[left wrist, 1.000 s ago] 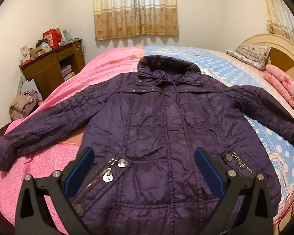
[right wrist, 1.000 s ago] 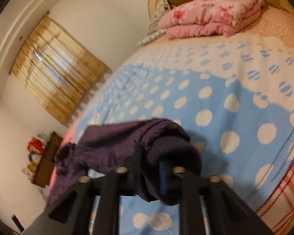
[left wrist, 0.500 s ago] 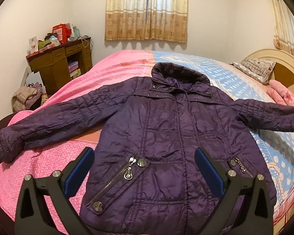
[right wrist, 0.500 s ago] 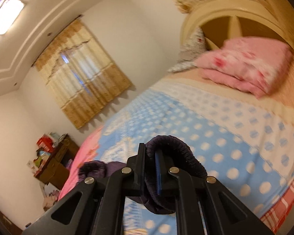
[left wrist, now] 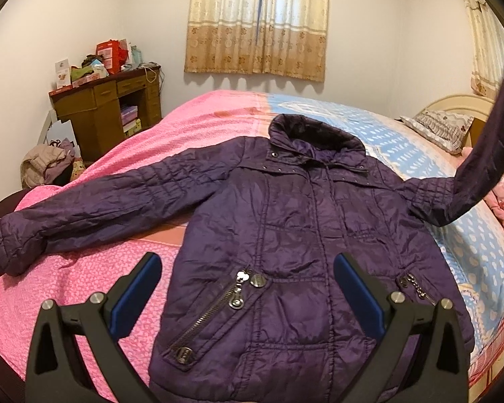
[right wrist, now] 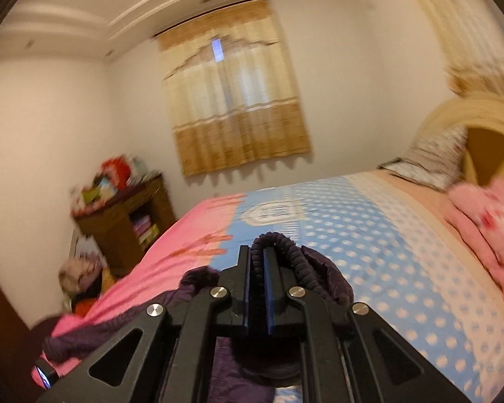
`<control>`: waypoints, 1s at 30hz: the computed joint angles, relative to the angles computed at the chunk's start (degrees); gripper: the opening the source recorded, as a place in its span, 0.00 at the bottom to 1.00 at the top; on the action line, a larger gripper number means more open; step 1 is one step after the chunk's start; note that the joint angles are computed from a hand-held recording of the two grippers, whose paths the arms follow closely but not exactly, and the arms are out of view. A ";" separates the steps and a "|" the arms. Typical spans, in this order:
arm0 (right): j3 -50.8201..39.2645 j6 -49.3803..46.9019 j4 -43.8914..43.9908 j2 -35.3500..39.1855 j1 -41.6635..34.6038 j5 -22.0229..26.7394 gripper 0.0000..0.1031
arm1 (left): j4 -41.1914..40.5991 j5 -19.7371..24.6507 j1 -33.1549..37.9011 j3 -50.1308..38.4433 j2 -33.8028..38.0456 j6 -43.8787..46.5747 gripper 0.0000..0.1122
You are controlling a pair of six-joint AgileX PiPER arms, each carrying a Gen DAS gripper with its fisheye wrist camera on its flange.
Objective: Fold large clothes
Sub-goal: 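Grasp the purple jacket's sleeve cuff with the right gripper and lift it, then fold the held sleeve across the jacket body with the right gripper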
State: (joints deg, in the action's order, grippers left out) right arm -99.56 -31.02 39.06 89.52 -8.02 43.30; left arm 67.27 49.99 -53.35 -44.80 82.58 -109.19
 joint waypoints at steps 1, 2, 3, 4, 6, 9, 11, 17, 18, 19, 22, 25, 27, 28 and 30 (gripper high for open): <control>-1.59 1.76 -2.67 1.28 3.20 -0.38 0.06 | 0.18 0.08 0.07 0.46 -0.40 -0.19 0.92; -3.72 3.96 -6.04 2.97 6.77 -0.61 0.05 | 0.35 0.08 0.42 0.83 -0.75 -0.37 0.92; -5.88 6.54 -10.33 4.83 10.74 -0.99 0.05 | 0.24 -0.17 0.95 0.91 -1.08 -0.12 0.92; -7.78 8.14 -13.33 6.59 13.85 -0.95 0.05 | 0.34 -0.68 1.69 1.20 -1.60 0.11 0.92; -11.72 10.01 -18.03 10.94 19.84 -0.14 0.05 | 0.48 -0.64 2.59 1.54 -2.14 0.10 0.92; -18.76 12.39 -24.86 18.89 27.63 2.06 0.05 | 0.48 -1.78 4.13 2.47 -2.95 -0.08 0.92; -22.12 12.25 -27.15 24.32 30.95 2.95 0.05 | 0.44 -2.43 5.10 2.92 -3.25 -0.22 0.92; -29.99 9.09 -24.24 41.28 36.02 4.93 0.05 | -0.26 -6.95 9.55 4.30 -4.11 0.69 0.92; -33.43 10.53 -22.89 44.99 36.52 7.72 0.06 | -0.33 -8.42 10.81 4.88 -4.36 0.57 0.92; -34.58 10.37 -20.19 47.62 36.41 8.45 0.09 | -0.50 -9.73 11.75 5.49 -4.73 0.56 0.92; -24.27 4.44 -10.55 46.59 35.28 4.60 0.75 | -2.18 -13.46 14.80 6.90 -5.08 2.14 0.92; -7.08 -9.95 2.10 37.12 32.22 1.72 0.76 | -6.61 -19.20 19.66 7.62 -5.26 7.76 0.92; 4.14 -18.56 7.52 29.86 28.98 -1.40 0.76 | -11.11 -25.14 24.05 7.51 -5.48 13.75 0.92; 7.33 -20.74 9.24 27.94 28.36 -2.68 0.76 | -14.51 -27.04 25.85 6.65 -5.08 17.77 0.92; 13.38 -23.06 10.09 23.61 24.66 -4.12 0.76 | -20.18 -30.66 29.06 4.04 -3.53 25.30 0.92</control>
State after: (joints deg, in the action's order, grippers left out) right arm -86.18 -54.08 49.15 113.14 16.64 39.18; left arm 47.10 19.32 -24.29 -40.76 79.06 -83.89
